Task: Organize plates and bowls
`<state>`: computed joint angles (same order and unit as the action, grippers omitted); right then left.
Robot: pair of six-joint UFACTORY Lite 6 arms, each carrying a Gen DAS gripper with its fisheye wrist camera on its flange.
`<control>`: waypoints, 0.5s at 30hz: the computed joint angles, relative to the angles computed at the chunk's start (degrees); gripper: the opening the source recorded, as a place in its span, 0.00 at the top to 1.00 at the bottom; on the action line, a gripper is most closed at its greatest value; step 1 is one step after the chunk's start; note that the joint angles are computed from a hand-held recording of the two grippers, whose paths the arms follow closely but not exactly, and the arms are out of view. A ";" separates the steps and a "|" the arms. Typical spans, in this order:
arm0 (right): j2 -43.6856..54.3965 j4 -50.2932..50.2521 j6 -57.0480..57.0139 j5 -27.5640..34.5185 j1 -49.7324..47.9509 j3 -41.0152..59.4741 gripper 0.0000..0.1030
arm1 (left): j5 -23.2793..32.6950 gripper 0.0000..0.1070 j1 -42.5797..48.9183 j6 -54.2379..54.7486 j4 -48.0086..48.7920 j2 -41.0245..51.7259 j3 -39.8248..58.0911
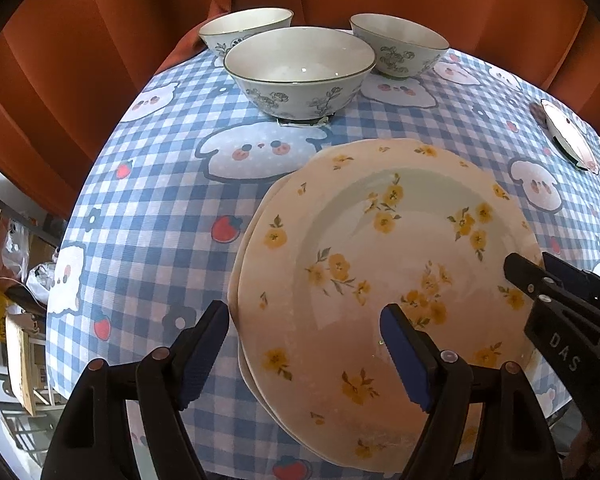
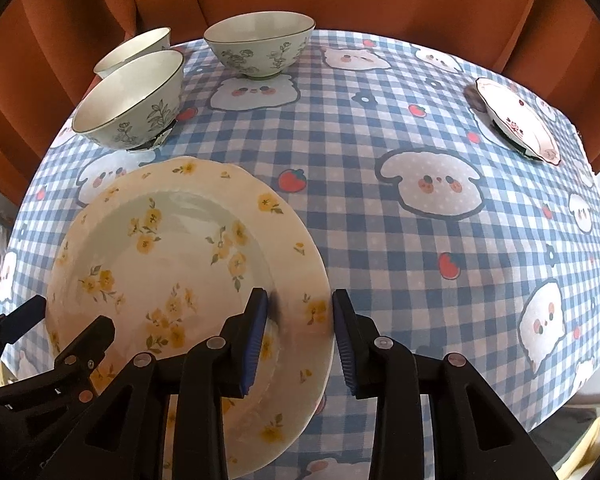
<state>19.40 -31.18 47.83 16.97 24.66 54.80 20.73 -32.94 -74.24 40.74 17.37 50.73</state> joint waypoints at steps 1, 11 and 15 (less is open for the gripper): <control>0.07 -0.46 0.48 0.12 0.12 0.04 0.64 | 0.06 0.25 -0.13 -0.04 0.07 -0.22 0.01; -4.11 13.06 -12.55 1.89 -1.56 -1.62 0.52 | 2.31 0.25 -2.83 2.72 -2.64 -3.38 1.01; -9.78 10.51 -11.60 1.38 -2.90 -4.45 0.34 | 4.20 0.25 -5.09 0.32 -1.34 -3.57 3.02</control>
